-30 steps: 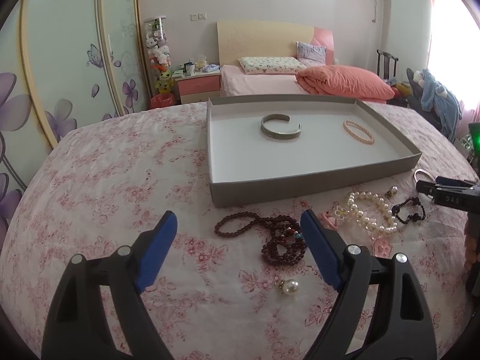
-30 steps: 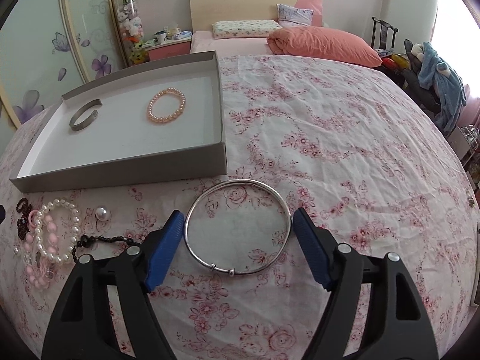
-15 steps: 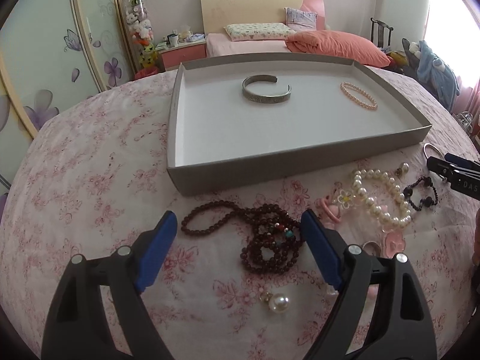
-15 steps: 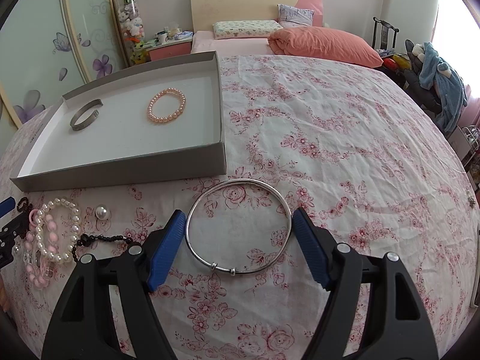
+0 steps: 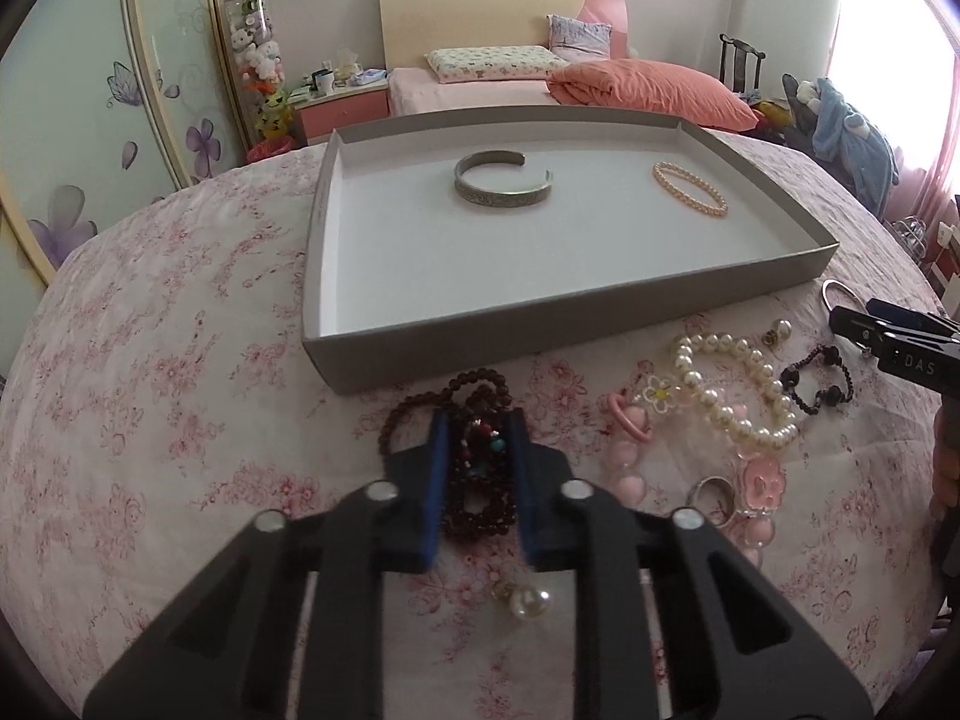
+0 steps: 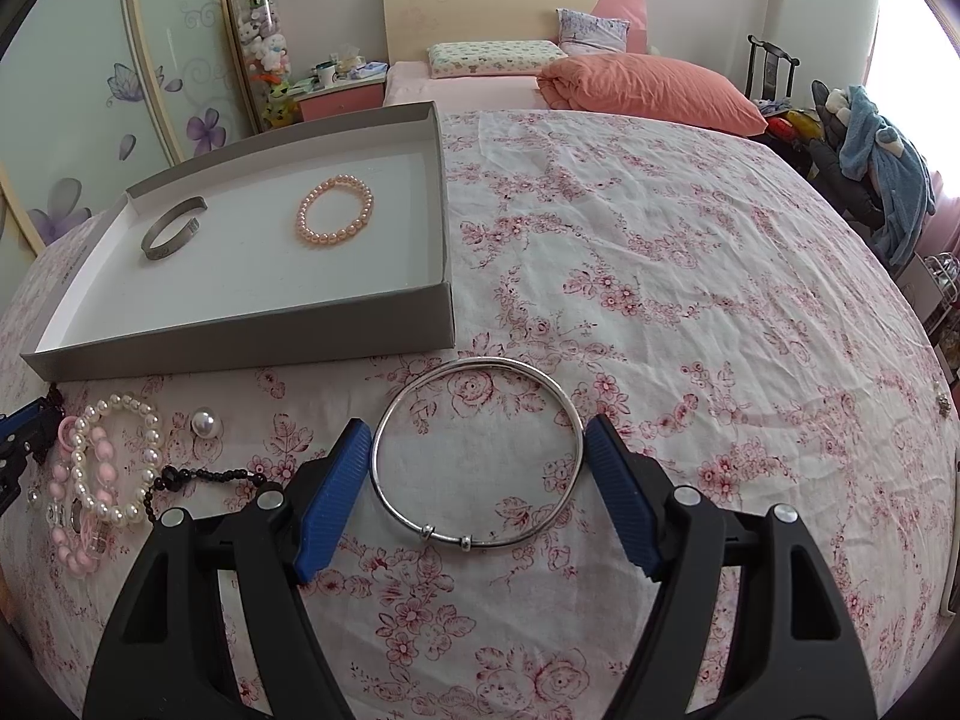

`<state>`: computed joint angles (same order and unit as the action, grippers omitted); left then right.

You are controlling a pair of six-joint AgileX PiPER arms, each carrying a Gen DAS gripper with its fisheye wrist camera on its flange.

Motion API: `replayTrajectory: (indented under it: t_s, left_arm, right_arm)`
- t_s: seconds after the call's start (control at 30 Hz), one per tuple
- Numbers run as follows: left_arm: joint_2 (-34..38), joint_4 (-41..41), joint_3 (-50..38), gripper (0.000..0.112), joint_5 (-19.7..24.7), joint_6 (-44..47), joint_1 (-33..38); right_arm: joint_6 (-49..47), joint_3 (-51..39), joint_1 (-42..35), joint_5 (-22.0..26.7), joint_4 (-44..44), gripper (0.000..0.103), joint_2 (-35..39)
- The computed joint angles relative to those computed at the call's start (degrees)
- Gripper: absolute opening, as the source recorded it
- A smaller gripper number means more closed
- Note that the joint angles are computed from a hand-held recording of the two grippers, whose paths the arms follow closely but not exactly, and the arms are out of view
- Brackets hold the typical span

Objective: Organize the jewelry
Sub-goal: 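Lower the silver bangle into the tray with the right gripper while the left drops the red beads there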

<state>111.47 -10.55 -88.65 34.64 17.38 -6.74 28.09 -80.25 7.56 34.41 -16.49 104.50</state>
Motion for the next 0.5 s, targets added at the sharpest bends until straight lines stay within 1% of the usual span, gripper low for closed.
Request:
replayTrajectory:
  t_s: [0.23, 0.33, 0.5]
  left_arm:
    - [0.0, -7.3, -0.4, 0.012, 0.6, 4.0, 3.1]
    - [-0.8, -9.3, 0.8, 0.011, -0.6, 4.7, 4.3]
    - [-2.1, -12.7, 2.1, 0.011, -1.2, 6.8, 5.9]
  right_arm:
    - [-0.4, -0.1, 0.1, -0.1, 0.4, 0.073, 0.1]
    - [-0.4, -0.1, 0.1, -0.1, 0.4, 0.073, 0.1]
    - [-0.6, 0.0, 0.0, -0.3, 0.6, 0.073, 0.1]
